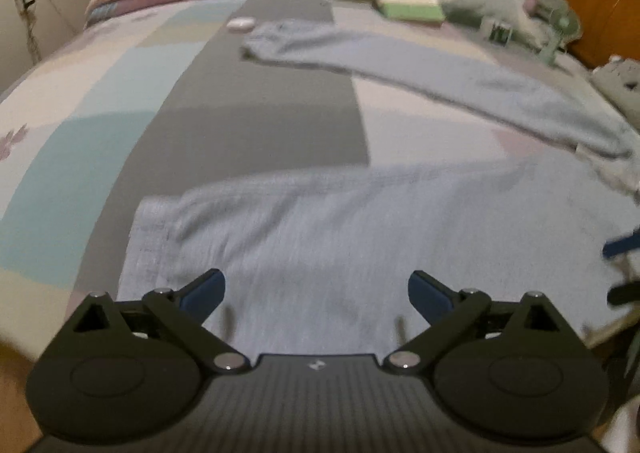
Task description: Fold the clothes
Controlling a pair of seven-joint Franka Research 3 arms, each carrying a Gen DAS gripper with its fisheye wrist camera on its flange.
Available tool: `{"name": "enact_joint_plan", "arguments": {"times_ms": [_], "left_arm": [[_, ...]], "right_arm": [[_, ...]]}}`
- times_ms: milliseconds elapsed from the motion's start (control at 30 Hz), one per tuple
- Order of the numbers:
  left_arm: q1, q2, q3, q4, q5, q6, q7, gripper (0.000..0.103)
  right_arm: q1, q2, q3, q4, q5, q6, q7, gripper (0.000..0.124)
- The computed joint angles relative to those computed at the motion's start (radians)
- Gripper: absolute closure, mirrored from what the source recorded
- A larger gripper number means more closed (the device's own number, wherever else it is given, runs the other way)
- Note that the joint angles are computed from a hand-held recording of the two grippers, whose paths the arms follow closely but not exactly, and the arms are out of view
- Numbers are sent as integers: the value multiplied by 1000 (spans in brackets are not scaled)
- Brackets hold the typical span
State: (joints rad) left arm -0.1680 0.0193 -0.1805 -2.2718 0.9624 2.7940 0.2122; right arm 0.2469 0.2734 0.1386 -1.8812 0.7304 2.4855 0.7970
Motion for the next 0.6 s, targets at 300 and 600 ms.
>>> {"name": "enact_joint_plan", "arguments": {"times_ms": [300,600], "left_arm": [[-10,79,56,55,-47,-95,-31,6],[26,80,28,-7,-87,337,-40,6]], "right_arm": [[-27,-66,-35,-87,28,87,64,21],[-51,-69,-34,-100,79,116,73,21]]}}
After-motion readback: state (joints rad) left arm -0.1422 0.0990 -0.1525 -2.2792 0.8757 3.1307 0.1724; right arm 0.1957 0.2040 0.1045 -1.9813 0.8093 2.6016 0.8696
